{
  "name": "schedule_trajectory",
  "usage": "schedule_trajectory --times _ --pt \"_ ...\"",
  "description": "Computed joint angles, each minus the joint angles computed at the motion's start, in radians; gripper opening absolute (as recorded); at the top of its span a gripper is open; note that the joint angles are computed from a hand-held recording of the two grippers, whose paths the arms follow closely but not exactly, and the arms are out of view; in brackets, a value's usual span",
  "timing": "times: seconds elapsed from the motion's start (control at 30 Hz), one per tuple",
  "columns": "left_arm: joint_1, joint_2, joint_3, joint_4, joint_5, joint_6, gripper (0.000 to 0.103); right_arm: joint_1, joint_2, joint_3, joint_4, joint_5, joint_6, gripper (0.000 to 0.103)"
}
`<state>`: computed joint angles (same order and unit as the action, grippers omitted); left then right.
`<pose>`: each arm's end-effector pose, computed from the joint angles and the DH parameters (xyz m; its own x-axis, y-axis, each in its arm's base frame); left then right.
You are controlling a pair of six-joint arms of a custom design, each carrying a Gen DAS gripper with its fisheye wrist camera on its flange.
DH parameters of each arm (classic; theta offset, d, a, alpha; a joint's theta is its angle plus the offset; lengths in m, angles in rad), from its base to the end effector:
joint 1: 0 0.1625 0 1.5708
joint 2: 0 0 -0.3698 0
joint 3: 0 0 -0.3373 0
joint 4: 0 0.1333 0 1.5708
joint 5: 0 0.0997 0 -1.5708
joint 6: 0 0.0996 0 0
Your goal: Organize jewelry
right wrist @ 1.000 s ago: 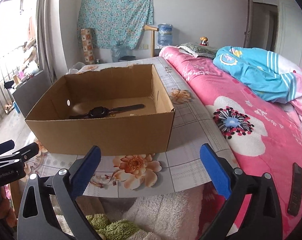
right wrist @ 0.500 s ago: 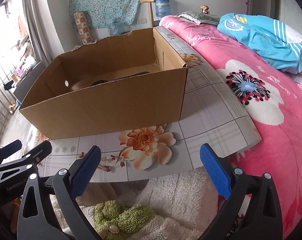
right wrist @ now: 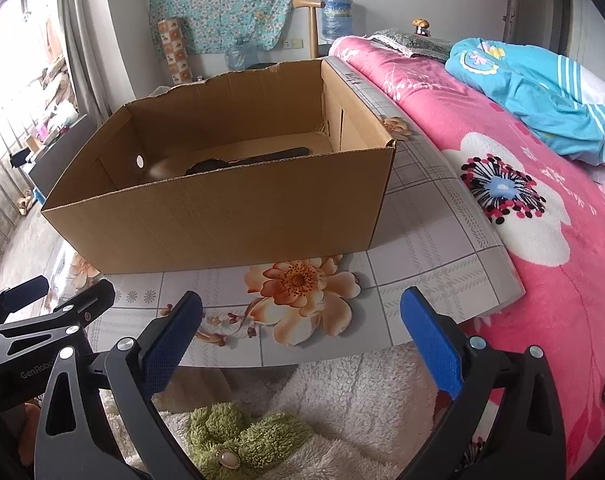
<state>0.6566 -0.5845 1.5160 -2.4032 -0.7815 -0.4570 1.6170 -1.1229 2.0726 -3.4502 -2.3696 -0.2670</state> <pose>-0.3522 -0.5290 0.0162 -0.6837 0.2711 -0.6775 0.5421 0.8102 -0.2229 0.0837 -0.4684 0.2599 -0.6904 0.3646 0.6248 -0.2175 0.7191 -0.6600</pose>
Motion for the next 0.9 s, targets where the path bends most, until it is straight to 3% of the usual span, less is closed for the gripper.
schedule_trajectory --times 0.9 --pt "0.001 0.000 -0.008 0.023 0.002 -0.016 0.095 0.007 0.008 -0.017 0.009 -0.003 0.004 0.097"
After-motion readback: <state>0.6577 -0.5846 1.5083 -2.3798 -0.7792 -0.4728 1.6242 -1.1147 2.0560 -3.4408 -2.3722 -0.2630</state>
